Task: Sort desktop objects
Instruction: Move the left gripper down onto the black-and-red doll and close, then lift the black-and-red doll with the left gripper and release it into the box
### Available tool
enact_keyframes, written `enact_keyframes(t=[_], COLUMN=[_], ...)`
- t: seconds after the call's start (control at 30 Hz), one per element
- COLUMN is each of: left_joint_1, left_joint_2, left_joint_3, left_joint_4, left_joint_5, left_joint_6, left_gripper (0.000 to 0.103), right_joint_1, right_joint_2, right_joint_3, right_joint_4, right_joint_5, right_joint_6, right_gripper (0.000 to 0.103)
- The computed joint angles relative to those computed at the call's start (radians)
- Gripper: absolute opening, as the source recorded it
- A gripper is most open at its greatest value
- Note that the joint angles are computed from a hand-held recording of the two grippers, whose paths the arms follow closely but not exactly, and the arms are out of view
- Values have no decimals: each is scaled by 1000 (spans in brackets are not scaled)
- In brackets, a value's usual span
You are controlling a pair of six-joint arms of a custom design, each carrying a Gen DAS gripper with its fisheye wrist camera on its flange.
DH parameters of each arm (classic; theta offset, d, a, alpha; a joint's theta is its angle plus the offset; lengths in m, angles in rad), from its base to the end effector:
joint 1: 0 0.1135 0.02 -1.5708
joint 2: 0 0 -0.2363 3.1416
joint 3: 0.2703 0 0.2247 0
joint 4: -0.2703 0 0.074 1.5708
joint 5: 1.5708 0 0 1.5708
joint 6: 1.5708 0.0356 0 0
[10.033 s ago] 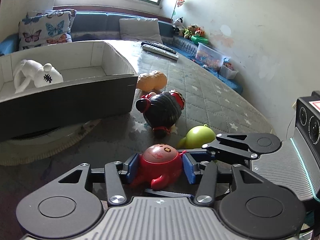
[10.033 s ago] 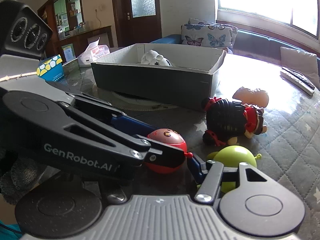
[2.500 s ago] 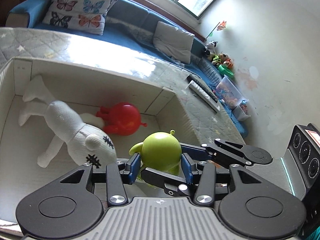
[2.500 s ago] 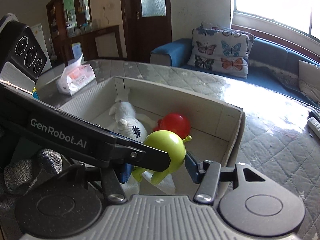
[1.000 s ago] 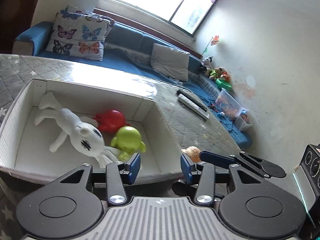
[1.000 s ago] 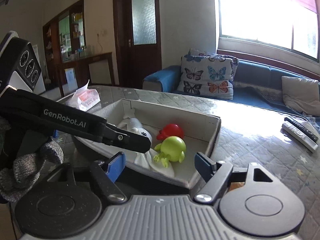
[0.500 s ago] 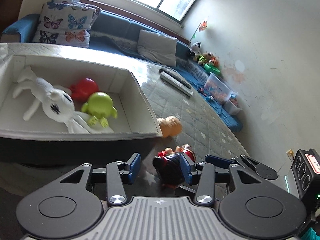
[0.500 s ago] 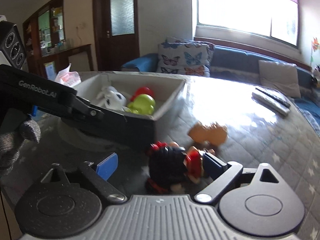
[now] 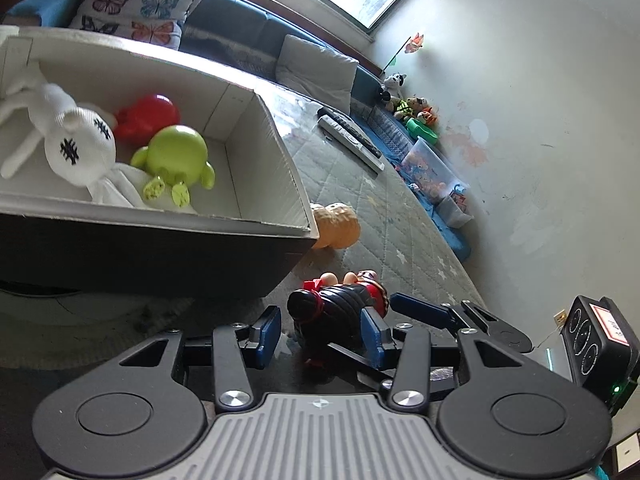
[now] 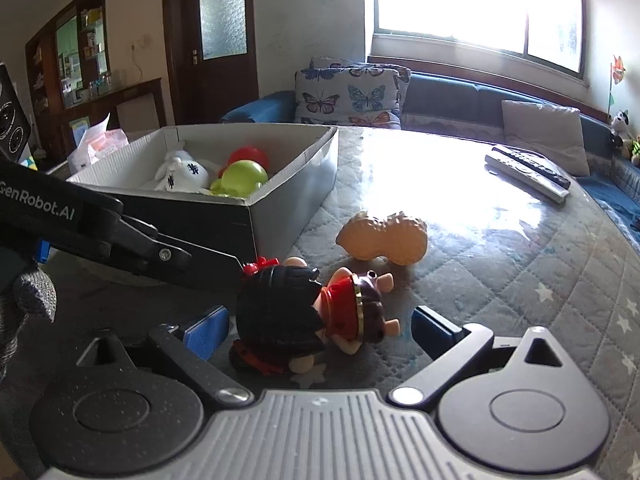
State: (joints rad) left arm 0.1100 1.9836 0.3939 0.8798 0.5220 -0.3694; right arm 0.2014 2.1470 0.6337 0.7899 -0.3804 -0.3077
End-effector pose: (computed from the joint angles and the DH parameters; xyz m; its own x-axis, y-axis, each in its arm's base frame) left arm 0.2507 0.0098 0.0440 -0.7055 -0.3928 -0.5899 0.0279 0.8163 -0.5769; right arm 0.2926 0.0732 0.0280 -0.4793 -0.3849 -0.7888 -0.6333 0.7739 0.0072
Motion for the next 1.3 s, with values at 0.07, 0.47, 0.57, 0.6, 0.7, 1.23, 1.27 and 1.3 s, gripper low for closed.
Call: enact_keyframes(t=[0.07, 0.47, 0.57, 0.6, 0.7, 1.23, 1.27, 1.3], left_joint_1=[3, 25, 42, 45, 52, 71, 73, 75], left_joint_2=[19, 131, 150, 157, 177, 240, 245, 249], left_joint_3=[6, 56, 67, 70, 71, 99, 103, 105], left_joint_4=[16, 98, 103, 108, 128, 175, 176, 179], left_joint_5=[9, 81, 108, 117, 135, 188, 193, 196], left_joint_6=[-6, -84, -92, -98, -104, -170, -182, -190], left_gripper=[47, 47, 47, 47, 47, 50, 51, 51], right_joint_1=[7, 21, 13, 12, 16, 17, 18, 17], right_joint_2=[7, 52, 60, 61, 64, 47, 45, 46], right_joint_3=[4, 33, 49, 52, 50, -9, -13, -14], right_joint_4=[6, 14, 3, 0, 6, 75, 79, 81], right_joint_5=[3, 13, 1, -2, -3, 19, 20, 20], right_joint_6=[-16, -16, -9, -13, -23, 24, 26, 29], right_gripper=[99, 99, 99, 99, 99, 93, 93, 93])
